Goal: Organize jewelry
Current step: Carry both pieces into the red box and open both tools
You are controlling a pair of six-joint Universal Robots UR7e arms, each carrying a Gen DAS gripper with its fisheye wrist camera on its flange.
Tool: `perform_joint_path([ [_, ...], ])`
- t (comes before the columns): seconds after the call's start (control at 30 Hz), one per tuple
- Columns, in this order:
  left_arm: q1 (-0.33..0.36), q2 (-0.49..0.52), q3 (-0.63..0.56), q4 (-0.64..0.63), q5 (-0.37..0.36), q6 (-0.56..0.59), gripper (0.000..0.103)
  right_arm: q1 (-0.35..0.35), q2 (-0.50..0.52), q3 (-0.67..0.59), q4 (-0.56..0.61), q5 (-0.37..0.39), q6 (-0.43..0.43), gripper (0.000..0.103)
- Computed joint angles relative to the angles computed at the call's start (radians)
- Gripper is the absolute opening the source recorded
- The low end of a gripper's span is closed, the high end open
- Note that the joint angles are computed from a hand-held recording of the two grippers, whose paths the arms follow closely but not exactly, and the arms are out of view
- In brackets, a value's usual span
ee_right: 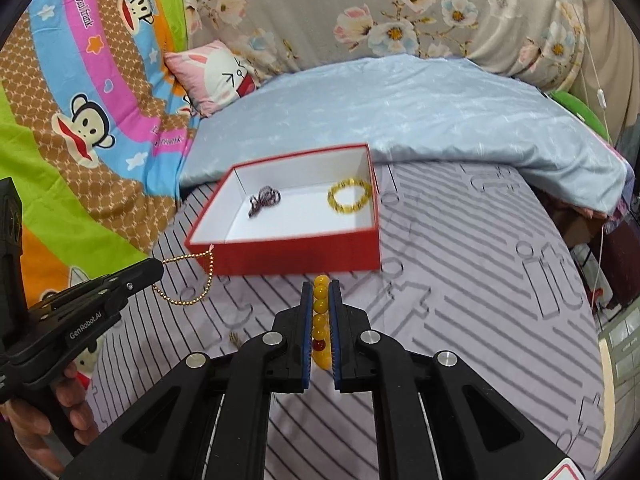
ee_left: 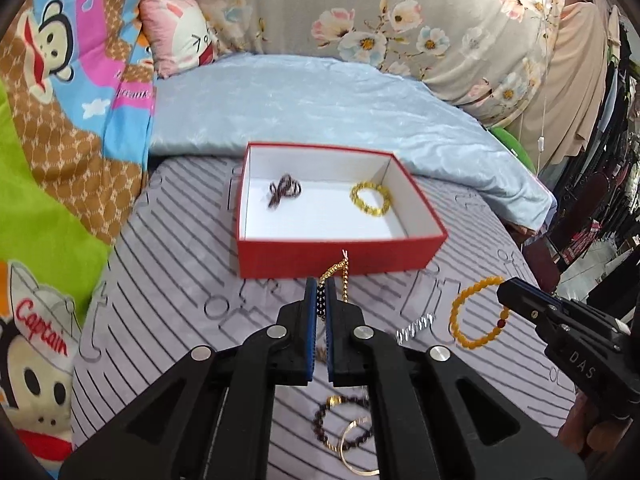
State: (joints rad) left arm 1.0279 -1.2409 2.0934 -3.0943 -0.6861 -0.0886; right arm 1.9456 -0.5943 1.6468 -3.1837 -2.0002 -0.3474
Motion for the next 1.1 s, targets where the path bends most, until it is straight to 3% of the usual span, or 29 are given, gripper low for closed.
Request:
perform_joint_path([
  [0.27,0.045,0.108,-0.188,-0.044,0.008,0.156,0.003,0.016,0.119,-0.265,0.108,0.013,-0.052,0.007],
  [0.67,0.152,0.224,-0.373,0.025,-0.061,0.161,0.003,-0.018,0.29,-0.559,0.337,0.057,-0.014,0.007],
  [0.97,0.208,0.279,-0.436,0.082,-0.077,0.131,0.003,-0.047,0.365,-0.653,0.415,-0.002,-0.02,0.007],
  [1.1,0.221,0.297,-0.454,0.092,-0.063,0.138,0.003,-0.046,0.396,-0.671,0.361,-0.077,-0.074,0.007],
])
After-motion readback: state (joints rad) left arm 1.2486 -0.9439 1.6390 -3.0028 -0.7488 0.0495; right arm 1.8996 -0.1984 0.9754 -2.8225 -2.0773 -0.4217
